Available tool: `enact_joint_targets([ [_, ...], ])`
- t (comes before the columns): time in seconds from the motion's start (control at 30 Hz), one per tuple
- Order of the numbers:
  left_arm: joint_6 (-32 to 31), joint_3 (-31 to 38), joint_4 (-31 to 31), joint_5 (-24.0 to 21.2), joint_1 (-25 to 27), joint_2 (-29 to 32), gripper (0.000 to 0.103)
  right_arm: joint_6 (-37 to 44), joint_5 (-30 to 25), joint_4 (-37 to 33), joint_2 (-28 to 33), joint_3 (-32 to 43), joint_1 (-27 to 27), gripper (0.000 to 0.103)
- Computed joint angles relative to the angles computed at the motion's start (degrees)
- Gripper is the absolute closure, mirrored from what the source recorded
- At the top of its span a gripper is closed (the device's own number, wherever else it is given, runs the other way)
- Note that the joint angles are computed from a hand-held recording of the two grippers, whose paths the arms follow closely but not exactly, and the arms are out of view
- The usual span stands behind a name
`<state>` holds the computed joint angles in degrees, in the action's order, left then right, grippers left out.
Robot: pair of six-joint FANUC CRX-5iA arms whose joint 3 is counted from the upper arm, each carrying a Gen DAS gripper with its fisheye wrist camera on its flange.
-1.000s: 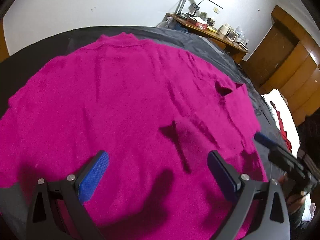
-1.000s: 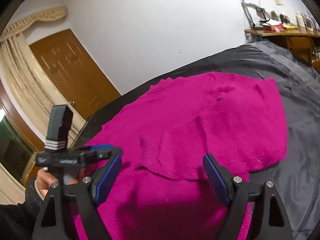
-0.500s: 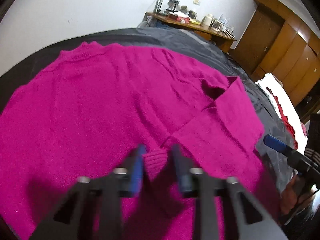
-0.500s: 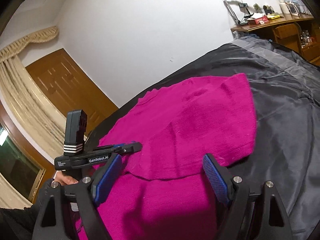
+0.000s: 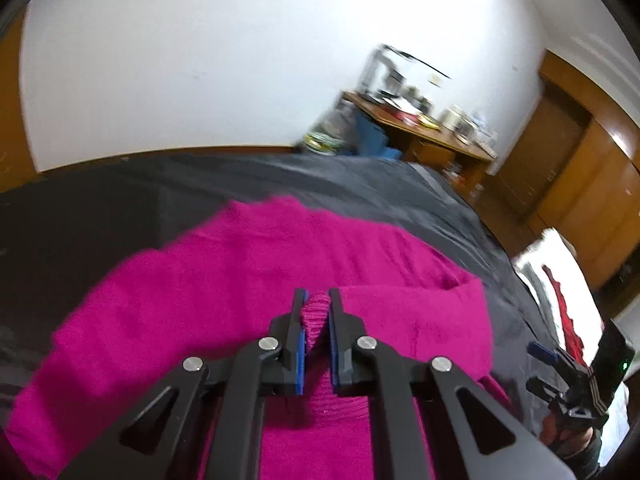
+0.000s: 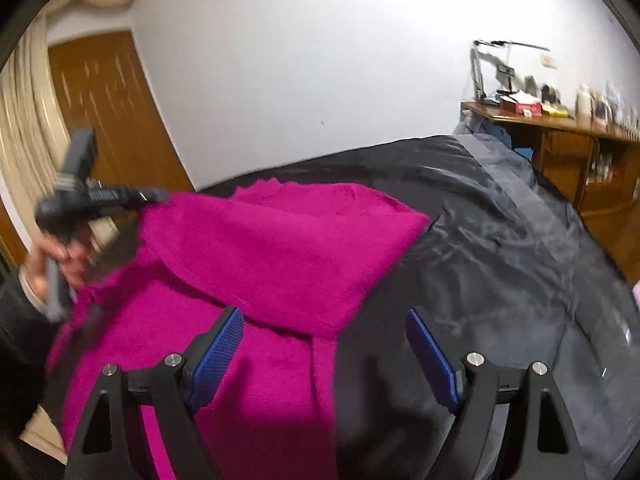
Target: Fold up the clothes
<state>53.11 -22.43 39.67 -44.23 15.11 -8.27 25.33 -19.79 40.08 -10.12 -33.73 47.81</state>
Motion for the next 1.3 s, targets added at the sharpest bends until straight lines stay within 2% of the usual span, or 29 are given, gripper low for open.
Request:
enact_joint_targets([
  [0.17, 1.95, -0.06, -6.28, -1.87, 6.29, -1.42, 0.093, 7.12, -8.06, -2.45, 4.81, 5.95, 1.08, 0.018],
  [0.37, 4.99, -1.38, -12.24, -3.56, 9.50, -1.20, 0.091, 14.26, -12.88, -4.98, 11.09, 13.36, 1.78, 0.018],
  [0.47, 4.52, -2.46, -12.34, -2.54, 9.61, -1.01, 0.090, 14.60, -17.05, -0.27, 15.49, 16.85, 2.57, 0.018],
  [0.67, 4.11, -3.62, -11.93, -0.85, 9.49, -0.84, 0.089, 20.21, -21.12, -5.58, 23.45, 26.26, 0.34, 0.018],
  [0.73, 4.02, -3.90, -11.35, -0.43, 9.98, -0.97, 0.090, 18.58, -24.82, -3.90, 25.53, 27.88, -0.06, 0.018],
  [0.83, 4.16, -4.44, -10.75, 0.25, 11.36, -1.18, 0.089, 20.00, -25.38, -7.48, 26.00, 29.18, -1.22, 0.018],
  [0.93, 3.91, -3.59, -12.35, -1.32, 12.08, -0.38, 0.088, 19.54, -25.73, -5.66, 25.89, 28.36, -0.84, 0.017],
  [0.97, 5.02, -2.82, -14.37, -1.55, 11.46, 0.20, 0.086, 18.96, -26.07, -4.46, 25.97, 28.09, -0.52, 0.017],
  [1.03, 9.44, -0.60, -20.08, -2.32, 10.23, 1.34, 0.072, 18.78, -26.79, -3.75, 25.98, 28.01, -0.22, 0.017],
  [1.1, 14.65, 1.78, -25.89, -3.29, 9.28, 2.37, 0.042, 19.39, -27.39, -4.70, 25.90, 28.31, -0.21, 0.017],
  [1.17, 16.72, 1.61, -26.38, -2.98, 10.26, 1.78, 0.030, 19.00, -28.33, -5.10, 26.06, 28.99, -0.01, 0.017],
  [1.3, 13.90, -1.70, -20.89, -1.41, 12.65, -1.65, 0.027, 14.27, -24.00, -0.71, 23.49, 26.46, 1.16, 0.017],
])
